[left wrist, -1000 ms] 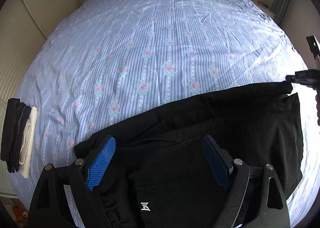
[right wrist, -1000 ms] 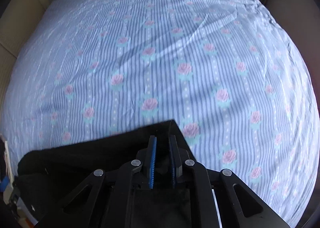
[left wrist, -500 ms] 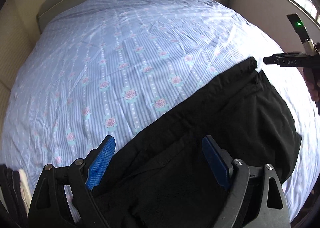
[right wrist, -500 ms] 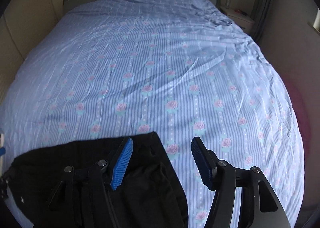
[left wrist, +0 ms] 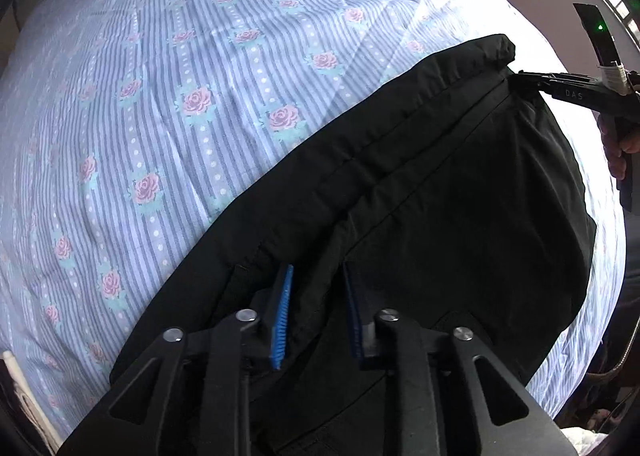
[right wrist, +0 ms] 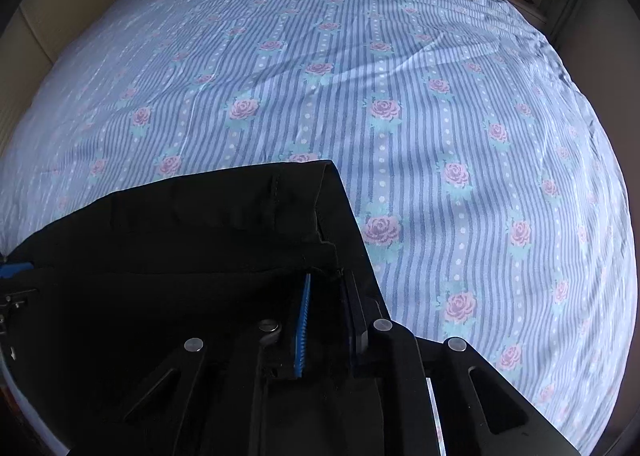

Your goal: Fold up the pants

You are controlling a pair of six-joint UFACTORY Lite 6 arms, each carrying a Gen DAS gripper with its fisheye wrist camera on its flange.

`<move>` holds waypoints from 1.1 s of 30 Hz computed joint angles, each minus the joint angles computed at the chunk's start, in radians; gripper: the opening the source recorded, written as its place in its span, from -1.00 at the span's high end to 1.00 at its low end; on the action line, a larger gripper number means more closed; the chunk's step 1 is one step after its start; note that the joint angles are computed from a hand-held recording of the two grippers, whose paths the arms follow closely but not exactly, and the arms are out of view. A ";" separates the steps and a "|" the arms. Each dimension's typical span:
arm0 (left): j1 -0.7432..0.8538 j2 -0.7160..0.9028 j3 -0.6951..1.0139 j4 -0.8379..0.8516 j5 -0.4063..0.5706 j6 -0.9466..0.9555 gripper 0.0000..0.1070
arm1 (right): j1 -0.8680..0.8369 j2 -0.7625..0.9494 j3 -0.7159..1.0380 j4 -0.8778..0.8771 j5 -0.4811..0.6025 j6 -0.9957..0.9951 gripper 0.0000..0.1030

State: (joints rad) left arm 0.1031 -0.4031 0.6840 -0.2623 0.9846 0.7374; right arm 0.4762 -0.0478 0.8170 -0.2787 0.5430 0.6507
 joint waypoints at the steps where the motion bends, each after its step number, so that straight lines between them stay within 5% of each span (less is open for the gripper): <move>1: 0.009 -0.040 -0.013 -0.004 0.021 0.010 0.77 | 0.016 -0.028 -0.010 -0.019 0.010 0.024 0.85; 6: 0.127 -0.235 -0.048 -0.071 0.141 0.085 0.78 | 0.148 -0.225 -0.012 -0.179 0.146 0.188 0.87; 8: 0.105 -0.219 -0.043 -0.050 0.104 0.047 0.79 | 0.172 -0.222 0.042 -0.221 0.182 0.208 0.88; 13: 0.020 0.025 0.039 0.005 -0.092 -0.088 0.79 | 0.110 0.083 0.265 -0.219 0.165 0.134 0.88; 21: -0.048 0.147 0.102 0.134 -0.198 -0.192 0.78 | 0.069 0.346 0.469 -0.292 0.179 0.207 0.87; 22: -0.045 0.165 0.104 0.143 -0.207 -0.199 0.73 | 0.085 0.355 0.489 -0.338 0.210 0.249 0.78; 25: -0.066 0.155 0.106 0.229 -0.243 -0.300 0.33 | 0.151 0.273 0.472 -0.449 0.301 0.387 -0.06; 29: -0.017 -0.110 0.086 0.190 -0.174 -0.199 -0.11 | 0.299 0.030 0.368 -0.519 0.462 0.464 -0.13; 33: 0.075 -0.466 0.070 0.050 0.096 0.069 -0.15 | 0.580 -0.290 0.181 -0.509 0.640 0.607 -0.17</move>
State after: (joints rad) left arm 0.1778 -0.8690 0.7535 -0.2122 1.0806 0.8068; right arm 1.0561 -0.3379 0.9977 -0.7877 1.1828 1.2578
